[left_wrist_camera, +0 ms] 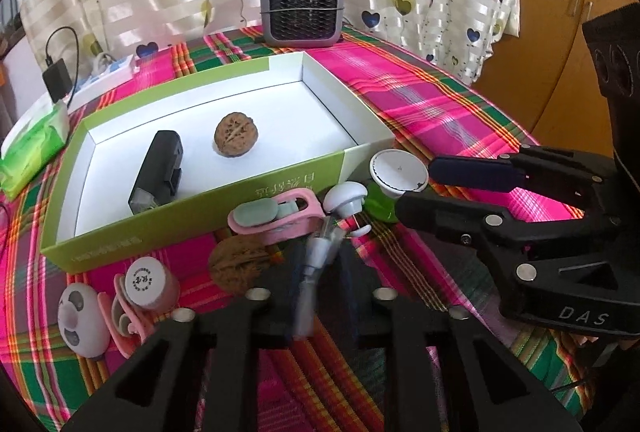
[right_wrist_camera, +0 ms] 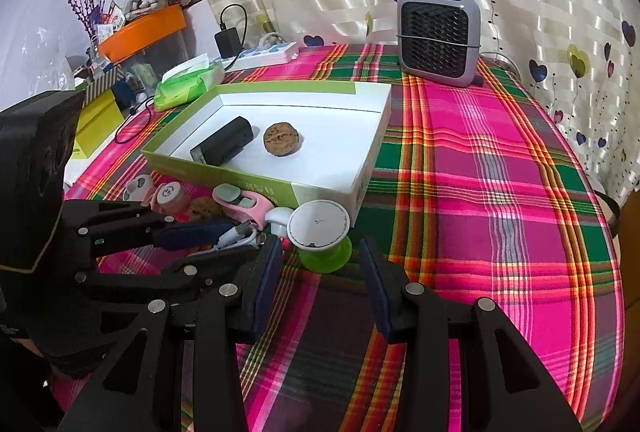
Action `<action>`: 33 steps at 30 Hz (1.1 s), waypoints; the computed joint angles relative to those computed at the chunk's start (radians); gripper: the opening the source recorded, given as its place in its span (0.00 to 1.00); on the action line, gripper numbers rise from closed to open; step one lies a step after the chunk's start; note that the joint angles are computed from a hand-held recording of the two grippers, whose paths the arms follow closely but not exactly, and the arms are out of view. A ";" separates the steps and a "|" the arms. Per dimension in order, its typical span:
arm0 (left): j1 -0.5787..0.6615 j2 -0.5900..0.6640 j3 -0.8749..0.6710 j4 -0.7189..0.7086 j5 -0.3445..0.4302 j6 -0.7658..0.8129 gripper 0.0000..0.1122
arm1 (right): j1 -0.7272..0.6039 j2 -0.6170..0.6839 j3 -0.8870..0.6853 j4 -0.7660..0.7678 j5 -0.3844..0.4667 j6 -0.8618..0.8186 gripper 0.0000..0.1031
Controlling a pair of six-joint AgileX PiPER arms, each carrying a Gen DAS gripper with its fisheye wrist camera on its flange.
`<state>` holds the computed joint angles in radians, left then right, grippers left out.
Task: Organize objects
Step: 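Move both tools back toward the remaining items beside the box, then grasp the white USB cable with the left tool while the right tool grasps the white-and-green round object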
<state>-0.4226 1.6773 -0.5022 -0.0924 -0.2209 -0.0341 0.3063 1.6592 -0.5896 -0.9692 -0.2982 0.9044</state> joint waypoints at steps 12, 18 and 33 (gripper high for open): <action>0.060 -0.030 0.047 0.252 -0.039 -0.257 0.09 | 0.026 0.027 -0.040 -0.017 0.041 0.020 0.41; 0.079 -0.056 0.075 0.359 -0.066 -0.350 0.09 | 0.043 0.044 -0.064 -0.005 0.066 0.012 0.41; 0.107 -0.105 0.108 0.461 -0.096 -0.442 0.09 | 0.059 0.022 -0.040 0.125 0.050 -0.136 0.34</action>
<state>-0.3153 1.5726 -0.3941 0.3686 -0.3166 -0.4762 0.3652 1.6809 -0.6296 -0.8445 -0.2477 0.7689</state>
